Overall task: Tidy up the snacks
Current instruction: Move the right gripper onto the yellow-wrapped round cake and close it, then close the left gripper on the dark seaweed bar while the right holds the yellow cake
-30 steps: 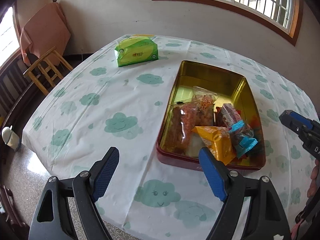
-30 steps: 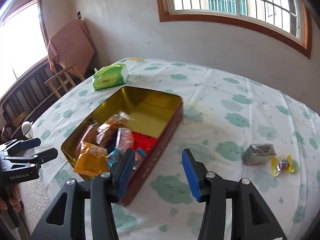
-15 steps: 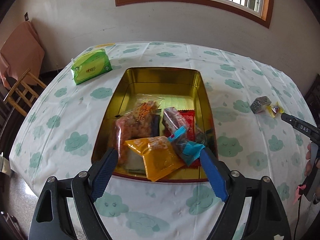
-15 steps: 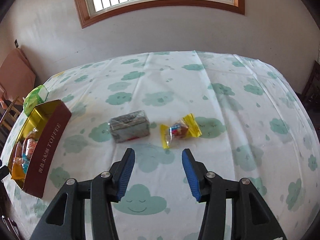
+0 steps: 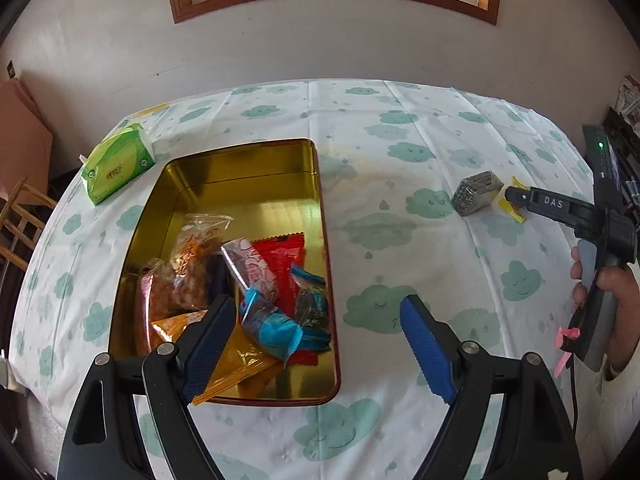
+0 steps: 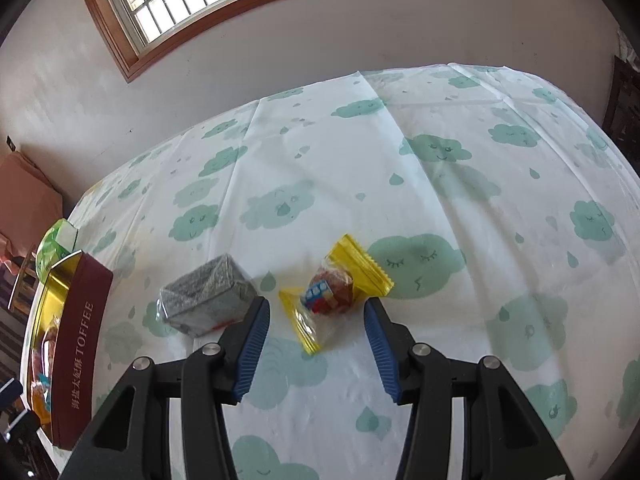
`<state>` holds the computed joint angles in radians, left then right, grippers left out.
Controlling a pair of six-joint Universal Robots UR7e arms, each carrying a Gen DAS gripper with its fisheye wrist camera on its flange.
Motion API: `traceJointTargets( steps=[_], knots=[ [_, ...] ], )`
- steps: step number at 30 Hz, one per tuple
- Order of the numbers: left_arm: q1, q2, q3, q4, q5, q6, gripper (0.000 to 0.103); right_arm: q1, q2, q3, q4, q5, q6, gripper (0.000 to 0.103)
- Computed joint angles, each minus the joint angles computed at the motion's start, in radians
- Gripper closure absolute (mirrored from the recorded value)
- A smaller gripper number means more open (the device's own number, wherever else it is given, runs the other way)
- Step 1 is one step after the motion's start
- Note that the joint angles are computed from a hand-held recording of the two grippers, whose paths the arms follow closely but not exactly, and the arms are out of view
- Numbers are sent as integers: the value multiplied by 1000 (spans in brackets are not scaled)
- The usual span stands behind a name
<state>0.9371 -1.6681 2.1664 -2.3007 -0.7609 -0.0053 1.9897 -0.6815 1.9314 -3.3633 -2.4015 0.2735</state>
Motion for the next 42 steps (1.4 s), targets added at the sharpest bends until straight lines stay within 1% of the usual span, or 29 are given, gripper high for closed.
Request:
traceJointTargets(
  steps=[2,7,10,13,16,18,20,21,22,24,26,31,32,35,37,39,42],
  knots=[
    [-5,22,-2,-13,-7,7,22,-11,5,-17,-11,11,-5,53],
    [-16,79,-5,-62,-18,22,22,-18,20,-59,18,-9,-50,53],
    [-19,112,0,-117,-27,42,22,-14,28,-50,4,-29,-113,53],
    [-17,150,-4,-169,-62,68,22,-7,45,-37,-57,-51,-209,53],
    [-23,196,-1,-245,-73,116,22,-5,57,-34,-94,-58,-269,53],
    [-29,231,-2,-287,-69,145,22,-4,57,-35,-90,-63,-279,54],
    [-29,262,-8,-308,-85,175,21,-5,53,-29,-96,-61,-281,63],
    [-31,275,-11,-301,-78,169,21,-7,48,-23,-99,-60,-283,72],
    [-30,284,-14,-296,-86,164,20,-8,42,-14,-102,-58,-285,75],
    [-19,298,-22,-285,-127,150,20,-12,26,8,-109,-54,-287,75],
    [-11,311,-33,-273,-156,131,20,-13,13,30,-119,-66,-290,75],
    [2,364,-62,-323,-195,176,19,-18,-35,108,-156,-110,-280,75],
    [2,378,-69,-335,-188,180,19,-19,-42,122,-167,-116,-278,75],
    [10,418,-94,-367,-192,202,19,-25,-60,152,-192,-96,-267,75],
    [13,443,-116,-359,-184,199,19,-23,-58,149,-186,-104,-268,75],
    [19,460,-129,-364,-194,209,19,-18,-49,137,-173,-123,-274,73],
    [22,487,-149,-357,-199,221,19,-18,-50,139,-173,-120,-275,73]
  ],
)
